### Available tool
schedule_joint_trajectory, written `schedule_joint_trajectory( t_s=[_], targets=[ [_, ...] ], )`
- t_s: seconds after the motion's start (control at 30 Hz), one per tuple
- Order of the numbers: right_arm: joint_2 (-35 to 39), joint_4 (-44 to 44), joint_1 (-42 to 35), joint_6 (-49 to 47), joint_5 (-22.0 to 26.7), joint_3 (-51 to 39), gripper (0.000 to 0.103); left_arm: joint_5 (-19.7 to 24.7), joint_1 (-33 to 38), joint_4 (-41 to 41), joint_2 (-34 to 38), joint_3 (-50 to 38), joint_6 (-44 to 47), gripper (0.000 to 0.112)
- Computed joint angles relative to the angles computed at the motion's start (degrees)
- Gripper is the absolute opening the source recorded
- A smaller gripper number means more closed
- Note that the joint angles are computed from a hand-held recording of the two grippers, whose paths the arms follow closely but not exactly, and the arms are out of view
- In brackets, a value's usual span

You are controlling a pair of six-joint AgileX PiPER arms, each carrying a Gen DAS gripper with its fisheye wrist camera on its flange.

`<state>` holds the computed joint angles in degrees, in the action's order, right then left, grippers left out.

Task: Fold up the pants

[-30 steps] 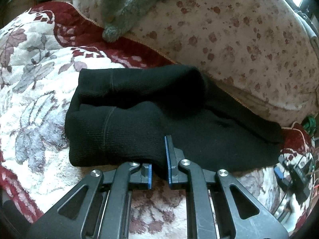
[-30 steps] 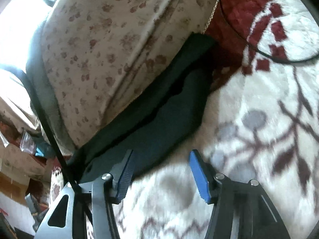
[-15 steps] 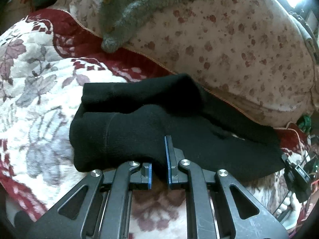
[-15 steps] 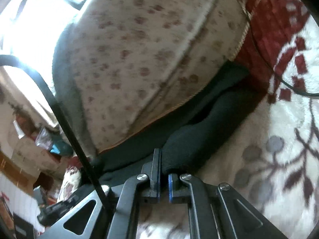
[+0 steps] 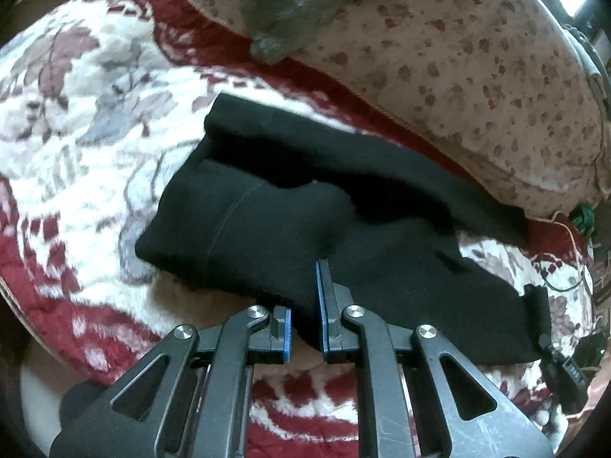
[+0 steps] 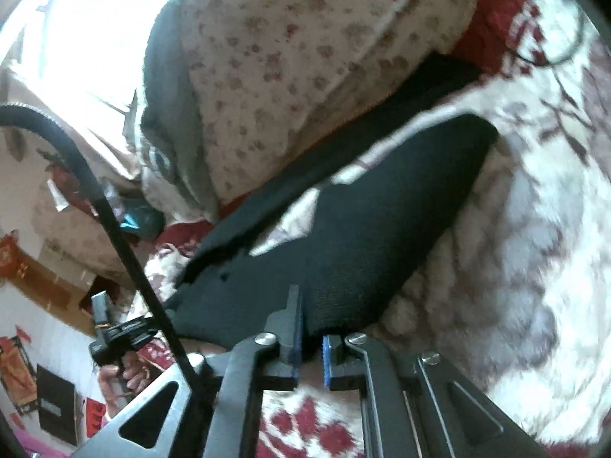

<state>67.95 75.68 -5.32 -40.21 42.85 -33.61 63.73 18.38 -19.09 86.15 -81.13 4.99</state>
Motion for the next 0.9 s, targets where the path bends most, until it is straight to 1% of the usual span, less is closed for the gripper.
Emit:
schedule_joint_trajectory(
  t_s=[0.03, 0.1, 0.17, 0.2, 0.23, 0.27, 0.33, 0.4, 0.5, 0.6, 0.67, 0.73, 0.77, 0.8, 0.83, 0.87, 0.9],
  targets=[
    [0.89, -2.82, -0.28, 2.42, 0.5, -0.4, 0.014, -0.63, -0.13, 0.48, -0.1, 1.15, -0.03, 0.01],
    [2.08, -6.57, -2.23, 5.31, 2.2, -0.55, 0.018, -3.57, -1.65, 2.94, -1.1, 3.68, -0.9, 0.01],
    [1.88, -6.91, -5.32, 4.67, 4.23, -0.25, 0.02, -5.52, -2.87, 4.54, -1.89, 5.68, -1.98, 0.01],
    [0.63, -7.66, -7.12, 4.41, 4.74, 0.14, 0.022, -6.36, -3.09, 4.82, -2.24, 6.3, -2.03, 0.01],
    [-0.57, -8.69, -9.07, 4.32, 5.52, 0.22, 0.025, -7.07, -3.21, 5.06, -2.46, 6.73, -2.15, 0.01],
    [-1.33, -9.56, -11.39, 4.22, 6.79, 0.16, 0.031, -7.33, -3.33, 5.28, -2.47, 6.85, -2.43, 0.011],
    [-2.27, -11.34, -16.1, 4.89, 8.3, -0.31, 0.039, -7.51, -4.11, 6.77, -2.28, 6.83, -3.57, 0.016],
    [-2.13, -12.46, -20.92, 4.53, 9.0, -1.68, 0.04, -8.13, -4.65, 7.9, -2.58, 7.23, -3.91, 0.016],
    [1.25, -12.66, -24.87, 3.25, 9.4, -4.92, 0.04, -8.43, -5.46, 9.98, -3.51, 7.98, -4.86, 0.023],
    [6.09, -13.18, -24.05, 3.81, 8.02, -8.68, 0.04, -6.64, -5.61, 11.43, -4.73, 7.9, -6.13, 0.024],
    [9.78, -13.23, -23.05, 2.92, 8.06, -11.11, 0.042, -5.99, -5.56, 12.16, -6.34, 8.07, -6.7, 0.024],
    [12.91, -14.1, -20.71, 4.33, 5.43, -13.51, 0.042, -5.59, -5.66, 12.93, -8.13, 8.07, -7.13, 0.024],
    [14.36, -13.44, -19.58, 4.47, 4.63, -14.42, 0.042, -5.34, -5.68, 13.1, -8.92, 7.87, -7.12, 0.024],
    [16.44, -11.06, -19.74, 2.32, 5.21, -15.02, 0.042, -5.04, -5.82, 13.19, -9.67, 7.49, -7.14, 0.024],
    [17.73, -8.61, -20.09, -0.12, 5.71, -14.91, 0.035, -4.71, -6.01, 13.14, -10.26, 7.11, -7.19, 0.024],
    [18.62, -5.6, -20.34, -3.4, 6.07, -14.21, 0.023, -4.43, -6.02, 12.74, -10.56, 6.48, -6.98, 0.024],
    [18.86, -2.98, -20.38, -6.51, 6.43, -13.31, 0.021, -4.07, -6.04, 12.04, -10.88, 5.91, -6.88, 0.024]
  ],
)
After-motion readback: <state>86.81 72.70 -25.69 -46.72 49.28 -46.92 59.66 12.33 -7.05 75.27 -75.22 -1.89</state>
